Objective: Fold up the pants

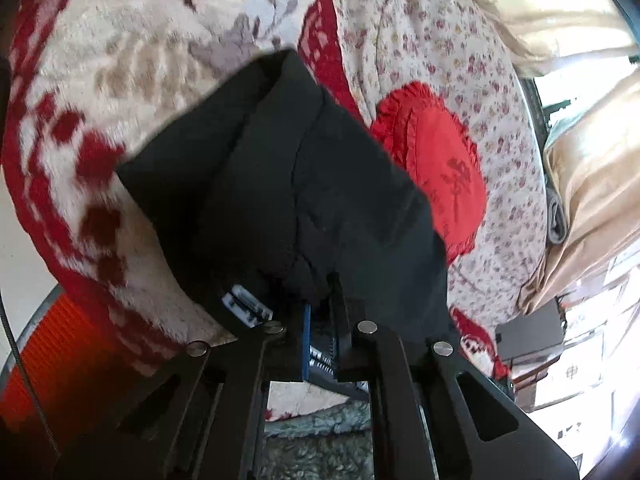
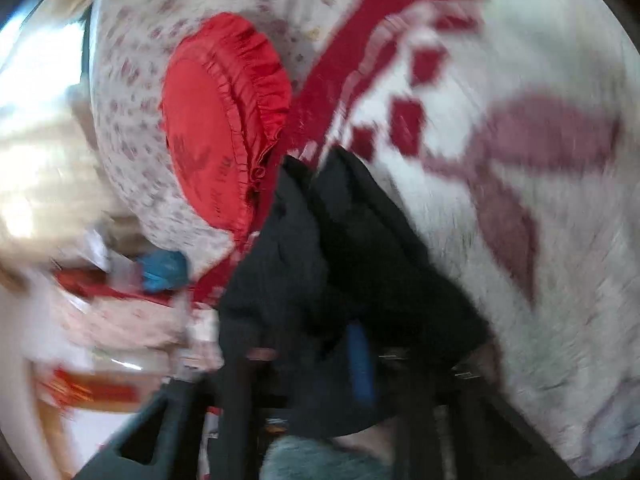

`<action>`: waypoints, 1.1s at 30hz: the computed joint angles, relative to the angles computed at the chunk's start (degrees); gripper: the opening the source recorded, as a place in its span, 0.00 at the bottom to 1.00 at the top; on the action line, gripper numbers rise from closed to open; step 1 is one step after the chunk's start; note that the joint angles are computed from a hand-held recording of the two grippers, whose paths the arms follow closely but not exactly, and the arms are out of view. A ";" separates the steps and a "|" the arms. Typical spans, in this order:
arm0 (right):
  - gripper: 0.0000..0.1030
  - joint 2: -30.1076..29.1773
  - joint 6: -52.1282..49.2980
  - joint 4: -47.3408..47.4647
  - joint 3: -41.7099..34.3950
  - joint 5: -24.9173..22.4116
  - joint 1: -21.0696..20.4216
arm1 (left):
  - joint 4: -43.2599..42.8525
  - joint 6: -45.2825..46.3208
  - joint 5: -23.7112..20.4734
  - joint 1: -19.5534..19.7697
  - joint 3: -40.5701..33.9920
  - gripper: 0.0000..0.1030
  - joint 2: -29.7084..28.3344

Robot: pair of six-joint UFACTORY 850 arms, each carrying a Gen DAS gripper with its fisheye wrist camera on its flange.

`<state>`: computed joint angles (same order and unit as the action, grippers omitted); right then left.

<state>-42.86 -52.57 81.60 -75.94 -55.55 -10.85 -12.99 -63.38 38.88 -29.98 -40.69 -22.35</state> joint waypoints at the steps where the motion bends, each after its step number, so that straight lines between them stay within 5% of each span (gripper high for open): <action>1: 0.09 1.38 -2.79 0.81 1.07 1.76 0.21 | -0.84 1.00 0.20 0.32 0.70 0.05 0.96; 6: 0.08 6.56 -12.75 4.21 5.59 3.78 -0.77 | -3.38 3.34 1.83 2.44 5.52 0.05 5.95; 23: 0.08 6.20 -3.05 -5.24 6.33 5.74 -1.73 | -1.54 1.06 -0.78 3.02 5.35 0.05 2.84; 31: 0.07 6.56 0.77 -8.88 6.48 8.98 -1.24 | 5.67 -2.63 -1.53 5.12 5.93 0.15 3.04; 33: 0.07 6.93 1.25 -9.09 7.01 9.56 -1.20 | 0.20 3.24 -4.81 4.49 5.95 0.27 4.56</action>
<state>-35.93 -51.32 72.51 -68.93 -45.99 -12.05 -12.79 -60.14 34.07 -25.49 -34.74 -17.79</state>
